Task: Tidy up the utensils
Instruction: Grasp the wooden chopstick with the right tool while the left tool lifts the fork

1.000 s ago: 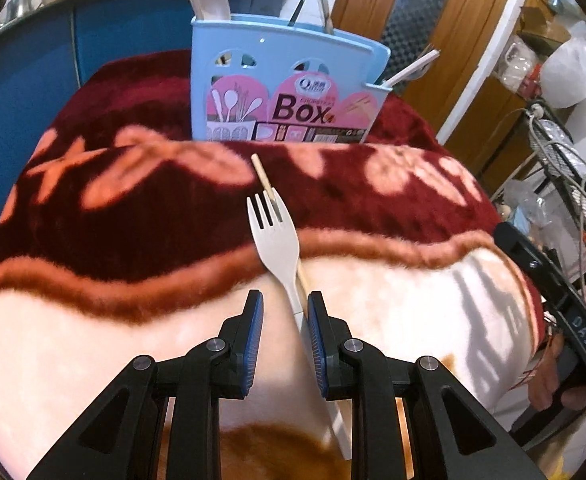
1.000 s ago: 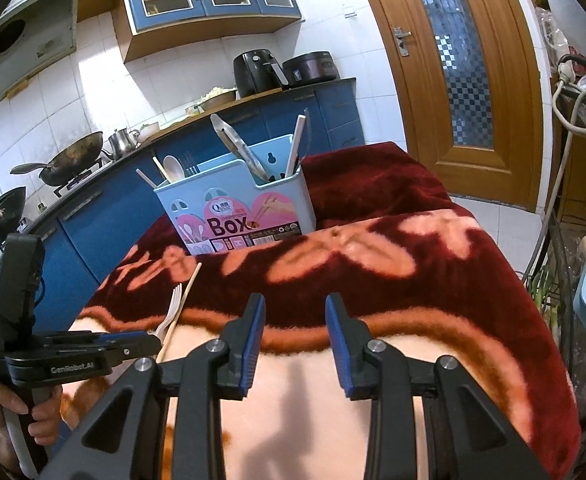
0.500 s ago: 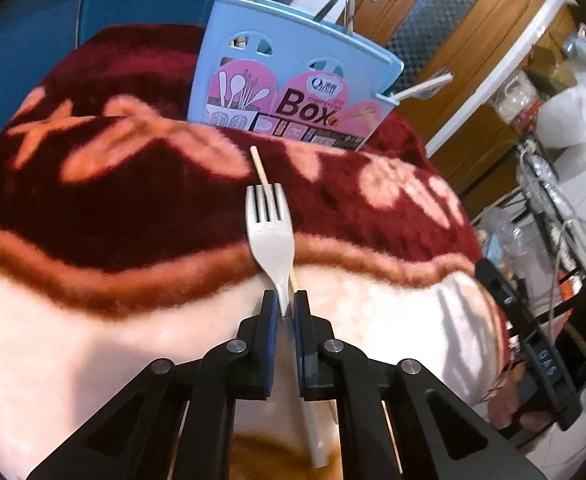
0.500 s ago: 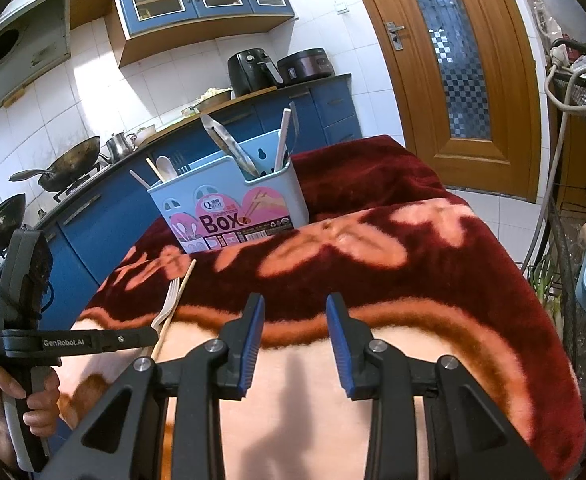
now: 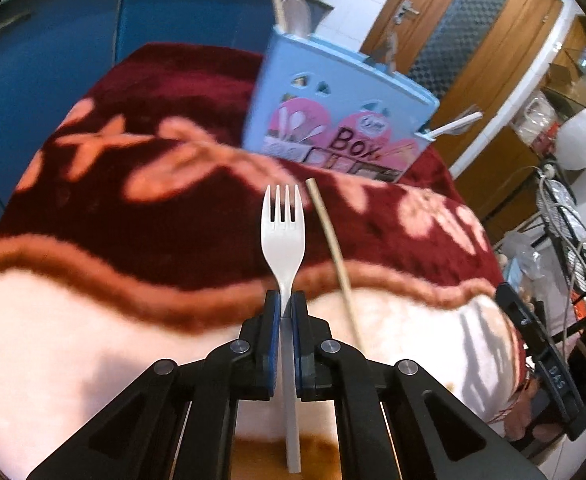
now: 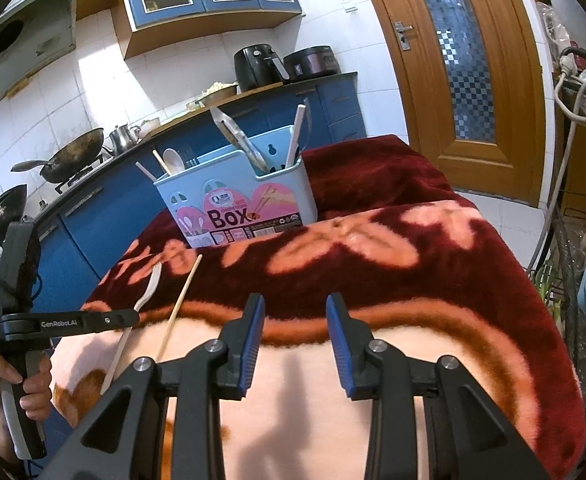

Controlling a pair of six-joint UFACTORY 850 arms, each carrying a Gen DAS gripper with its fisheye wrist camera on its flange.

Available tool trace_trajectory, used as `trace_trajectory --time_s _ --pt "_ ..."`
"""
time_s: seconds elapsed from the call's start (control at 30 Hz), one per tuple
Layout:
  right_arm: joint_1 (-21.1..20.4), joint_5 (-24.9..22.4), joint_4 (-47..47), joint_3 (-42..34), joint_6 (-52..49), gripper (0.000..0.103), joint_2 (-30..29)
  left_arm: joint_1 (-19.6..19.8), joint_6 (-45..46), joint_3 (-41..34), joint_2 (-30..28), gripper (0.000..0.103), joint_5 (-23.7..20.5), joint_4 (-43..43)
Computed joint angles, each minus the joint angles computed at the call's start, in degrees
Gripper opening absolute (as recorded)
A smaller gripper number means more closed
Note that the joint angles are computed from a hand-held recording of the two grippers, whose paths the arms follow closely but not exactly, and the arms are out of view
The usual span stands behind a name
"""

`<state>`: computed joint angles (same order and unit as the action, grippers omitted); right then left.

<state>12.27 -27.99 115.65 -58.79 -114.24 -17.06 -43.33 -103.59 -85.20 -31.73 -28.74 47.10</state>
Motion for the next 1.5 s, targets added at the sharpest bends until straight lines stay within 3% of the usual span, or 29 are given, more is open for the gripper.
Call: trace_trajectory --time_s 0.13,0.37,0.5,0.67,0.8,1.13,1.27,1.37,1.5 --pt "1.0 1.3 -1.9 -0.7 1.5 0.035 0.1 0.6 7.3 -0.7 -0.6 0.006 -0.3 -6.1" --pt "2.5 3.4 -9.5 -2.6 7.3 0.035 0.1 2.5 29.4 -5.1 -2.6 0.008 -2.9 -22.9" --pt "3.5 4.2 -20.6 -4.9 17.5 0.035 -0.9 3.5 31.7 -2.6 -1.2 0.006 1.1 -26.2" --pt "5.2 3.9 -35.8 -8.4 30.8 0.035 -2.5 3.0 17.5 3.6 2.5 0.005 7.4 -14.3" --pt "6.4 -1.2 -50.5 -13.8 45.3 0.035 -5.4 2.3 2.2 7.4 5.2 0.005 8.3 -0.2" --pt "11.1 -9.3 -76.5 -26.9 69.3 0.033 -13.3 0.3 -19.3 12.8 10.3 0.005 0.9 22.8" --pt "12.5 -12.9 -83.0 -32.1 76.6 0.022 -17.3 -0.2 -22.9 13.6 11.1 0.005 -1.4 27.1" --pt "12.8 -15.4 -84.2 -35.2 80.1 0.022 -19.8 -0.4 -25.3 14.1 11.4 0.005 -1.4 29.8" --pt "14.2 -14.6 -89.0 -36.7 84.2 0.022 -20.9 -0.6 -26.5 14.3 11.4 0.005 -2.2 31.3"
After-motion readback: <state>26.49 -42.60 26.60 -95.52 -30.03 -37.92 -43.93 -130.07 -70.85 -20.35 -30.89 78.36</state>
